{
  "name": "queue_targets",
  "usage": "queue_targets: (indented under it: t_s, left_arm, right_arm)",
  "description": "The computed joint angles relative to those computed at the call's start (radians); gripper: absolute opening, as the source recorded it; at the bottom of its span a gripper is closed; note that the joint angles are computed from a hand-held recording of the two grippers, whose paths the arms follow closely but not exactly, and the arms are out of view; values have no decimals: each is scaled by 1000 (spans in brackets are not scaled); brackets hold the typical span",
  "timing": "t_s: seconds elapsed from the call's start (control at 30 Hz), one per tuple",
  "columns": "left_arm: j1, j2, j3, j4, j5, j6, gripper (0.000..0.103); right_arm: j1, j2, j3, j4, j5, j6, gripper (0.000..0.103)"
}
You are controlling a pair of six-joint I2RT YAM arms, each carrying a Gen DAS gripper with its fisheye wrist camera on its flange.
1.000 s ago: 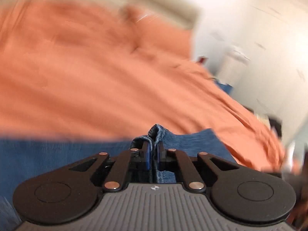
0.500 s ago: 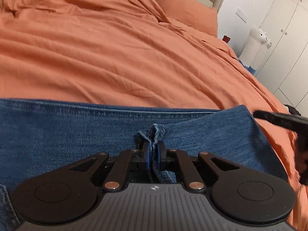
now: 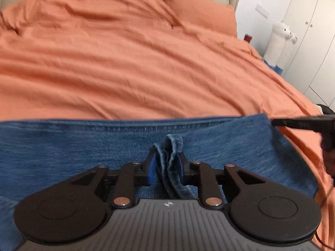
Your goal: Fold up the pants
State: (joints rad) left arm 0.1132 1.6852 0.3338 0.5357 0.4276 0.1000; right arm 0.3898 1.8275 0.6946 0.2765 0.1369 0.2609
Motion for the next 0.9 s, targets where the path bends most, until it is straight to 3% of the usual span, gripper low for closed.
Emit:
queue_targets:
  t_s: [0.1,0.23,0.37,0.5,0.63,0.7,0.8,0.9]
  left_arm:
    - [8,-198,-91,-87,50,19,24]
    - [-57,-405,-169,-237,8,68,24]
    - [-119,-454,-222,-269,-62,76,16]
    - [-202,-371,-268,-146,-198,69,11]
    - [-174,-191,-287,50,-186,74,10]
    - [-161,-162,-283,69,-173,58,10]
    - [-155,-259,-271,-48,-168,57,10]
    - [-88,-487,-260,-294,-120,98,16]
  right_arm:
    - [27,-207,-142,-57,-19,-3,0]
    - [102,-491,-329,-158,-8,31,0]
    - [266,-656,-473,-196,111,126,0]
    - [345,-574,-567,-42,162,194,0]
    - [359,-340,-610,221,169,206,0]
    - [358,-283,-615,285,169,219,0]
    - [379,-291,-595,243,197,213,0]
    - [416,-381,-578,126,244,213,0]
